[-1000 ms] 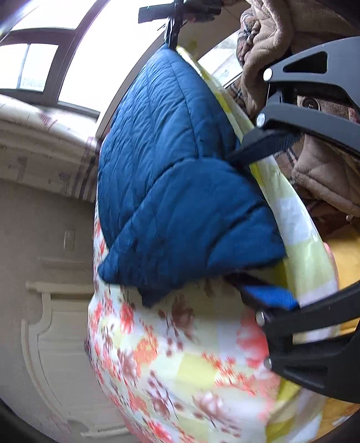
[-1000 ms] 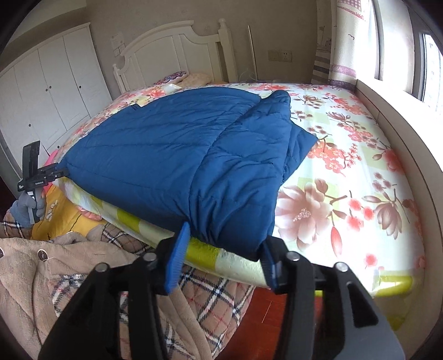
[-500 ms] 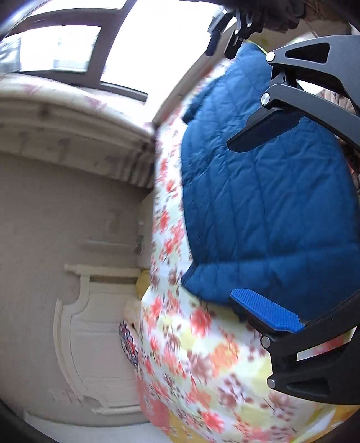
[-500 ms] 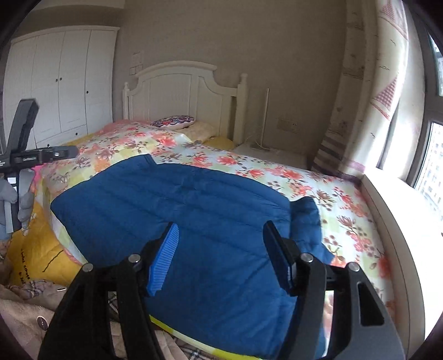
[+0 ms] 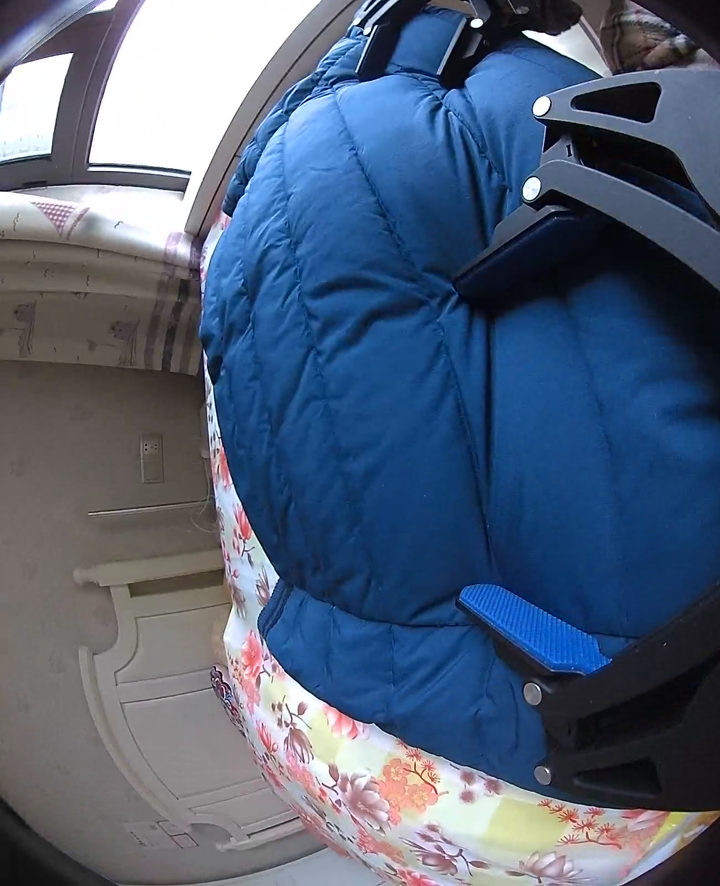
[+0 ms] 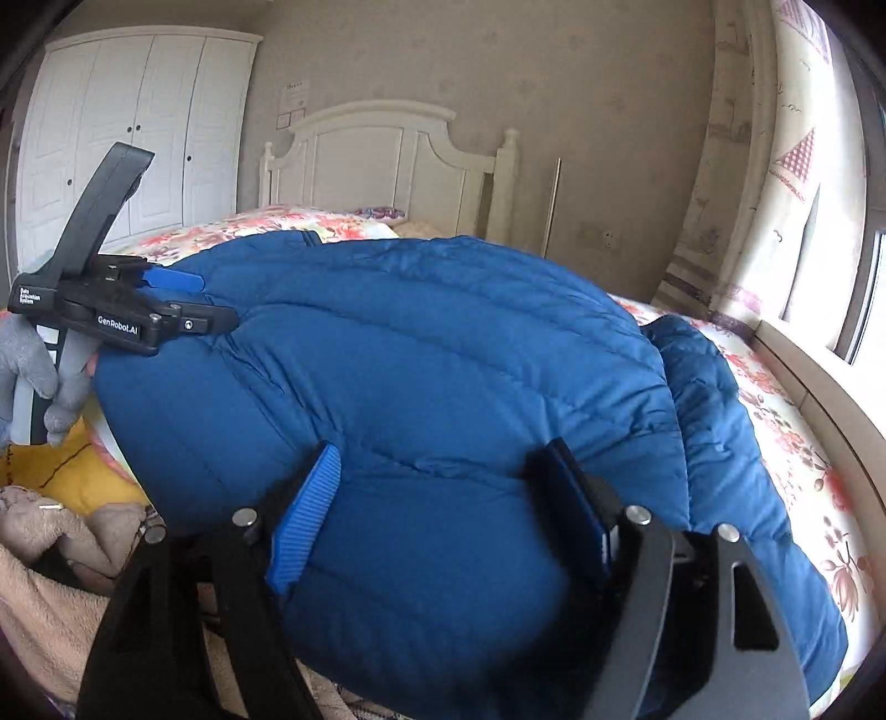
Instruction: Fold large clothes
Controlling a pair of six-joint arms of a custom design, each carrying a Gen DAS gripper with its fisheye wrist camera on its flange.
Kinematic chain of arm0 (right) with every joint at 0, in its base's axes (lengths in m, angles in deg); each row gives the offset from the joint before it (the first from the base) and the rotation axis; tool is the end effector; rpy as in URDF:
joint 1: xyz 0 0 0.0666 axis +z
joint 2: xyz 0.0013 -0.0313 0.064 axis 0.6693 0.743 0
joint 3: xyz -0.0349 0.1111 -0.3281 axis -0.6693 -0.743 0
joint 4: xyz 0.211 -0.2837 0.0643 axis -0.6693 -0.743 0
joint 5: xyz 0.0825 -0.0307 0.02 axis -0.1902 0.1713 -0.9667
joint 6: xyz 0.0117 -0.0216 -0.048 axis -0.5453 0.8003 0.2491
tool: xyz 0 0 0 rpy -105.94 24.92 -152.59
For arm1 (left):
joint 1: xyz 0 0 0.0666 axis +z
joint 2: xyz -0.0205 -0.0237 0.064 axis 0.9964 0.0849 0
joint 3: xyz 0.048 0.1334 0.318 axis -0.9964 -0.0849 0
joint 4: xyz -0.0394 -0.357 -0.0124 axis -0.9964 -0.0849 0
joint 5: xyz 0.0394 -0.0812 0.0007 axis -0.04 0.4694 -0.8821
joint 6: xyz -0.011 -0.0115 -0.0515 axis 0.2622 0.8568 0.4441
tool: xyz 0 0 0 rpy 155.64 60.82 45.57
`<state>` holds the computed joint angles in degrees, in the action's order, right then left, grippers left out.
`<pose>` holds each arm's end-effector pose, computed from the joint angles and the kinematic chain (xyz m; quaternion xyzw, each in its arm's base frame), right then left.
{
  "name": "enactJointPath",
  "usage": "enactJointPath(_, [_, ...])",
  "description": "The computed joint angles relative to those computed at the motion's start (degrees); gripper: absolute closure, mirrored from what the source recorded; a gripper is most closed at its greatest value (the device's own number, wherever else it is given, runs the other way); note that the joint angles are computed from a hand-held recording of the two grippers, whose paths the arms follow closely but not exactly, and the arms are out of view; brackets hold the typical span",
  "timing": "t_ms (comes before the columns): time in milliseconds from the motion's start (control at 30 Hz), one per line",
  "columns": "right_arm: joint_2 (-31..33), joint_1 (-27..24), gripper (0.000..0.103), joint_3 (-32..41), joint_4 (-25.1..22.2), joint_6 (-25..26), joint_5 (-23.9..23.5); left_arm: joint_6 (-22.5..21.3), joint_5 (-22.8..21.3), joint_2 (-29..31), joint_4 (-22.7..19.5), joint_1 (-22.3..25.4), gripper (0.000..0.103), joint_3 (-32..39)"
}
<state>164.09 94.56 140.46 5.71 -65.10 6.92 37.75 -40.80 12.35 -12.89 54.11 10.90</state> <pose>0.2910 0.3591 0.3353 -0.2760 0.8232 0.0894 0.4880 0.3449 -0.1929 0.3750 0.0542 0.9008 0.0019 0.4307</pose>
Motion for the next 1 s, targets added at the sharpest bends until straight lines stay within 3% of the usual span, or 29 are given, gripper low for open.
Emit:
enactJointPath(67, [-0.51, 0.61, 0.032, 2.22, -4.93, -1.50, 1.73, -0.21, 0.06, 0.25, -0.54, 0.14, 0.004, 0.36])
enactJointPath(100, [-1.56, 1.26, 0.033, 2.03, -5.20, -1.79, 4.16, -0.36, 0.29, 0.27, -0.84, 0.28, 0.004, 0.40])
enactJointPath(167, [-5.42, 2.25, 0.033, -1.64, -1.33, -0.76, 9.13, -0.09, 0.40, 0.34, -1.59, 0.01, 0.004, 0.83])
enactJointPath(200, [-7.03, 1.73, 0.033, -3.21, -1.55, -1.71, 10.22, -0.01, 0.45, 0.46, -1.86, 0.01, 0.004, 1.02])
enactJointPath(267, [-9.40, -1.11, 0.032, -6.07, -3.45, -5.51, 7.18, 0.17, 0.25, 0.60, -2.27, -0.18, 0.004, 1.31])
enactJointPath(333, [-11.84, -4.02, 0.032, -10.25, -0.88, -9.32, -0.53, 0.25, 0.51, 0.60, -2.29, -0.14, 0.004, 1.34])
enactJointPath(433, [-10.06, -4.42, 0.030, -7.34, -5.26, -9.41, -1.57, 0.26, 1.01, 0.91, -2.78, 0.23, 0.004, 1.81])
enactJointPath(500, [-7.85, -5.45, 0.029, -0.71, -15.94, -10.76, -4.71, 0.24, 2.24, 1.27, -5.58, 0.62, 0.004, 3.46])
enactJointPath(567, [-5.75, -6.18, 0.030, 6.12, -24.34, -9.86, -6.28, 0.68, 6.97, 1.22, -10.18, 2.28, 0.004, 6.48])
enactJointPath(633, [-5.19, -5.38, 0.029, 9.82, -25.23, -6.78, -1.94, 1.74, 10.99, 0.24, -10.89, 4.45, 0.004, 8.43])
enactJointPath(667, [-4.70, -5.34, 0.022, 11.40, -24.10, -4.82, -0.70, 1.60, 11.40, 0.11, -10.87, 5.15, 0.004, 9.48])
enactJointPath(733, [-2.14, -6.26, 0.008, 15.56, -21.26, -1.28, -2.28, -0.22, 10.08, 1.30, -10.84, 6.46, 0.004, 13.77])
enactJointPath(800, [2.21, -7.46, 0.006, 21.01, -19.93, 1.03, -6.14, -2.16, 9.69, 5.68, -12.34, 8.20, 0.004, 20.00])
enactJointPath(900, [13.19, -8.81, 0.006, 35.63, -25.30, 1.82, -10.19, -3.00, 8.52, 14.70, -18.34, 9.82, 0.004, 30.41])
enactJointPath(1000, [25.31, -9.44, 0.006, 52.25, -34.01, 2.86, -10.68, -5.70, 6.06, 21.76, -22.23, 9.92, 0.004, 37.70])
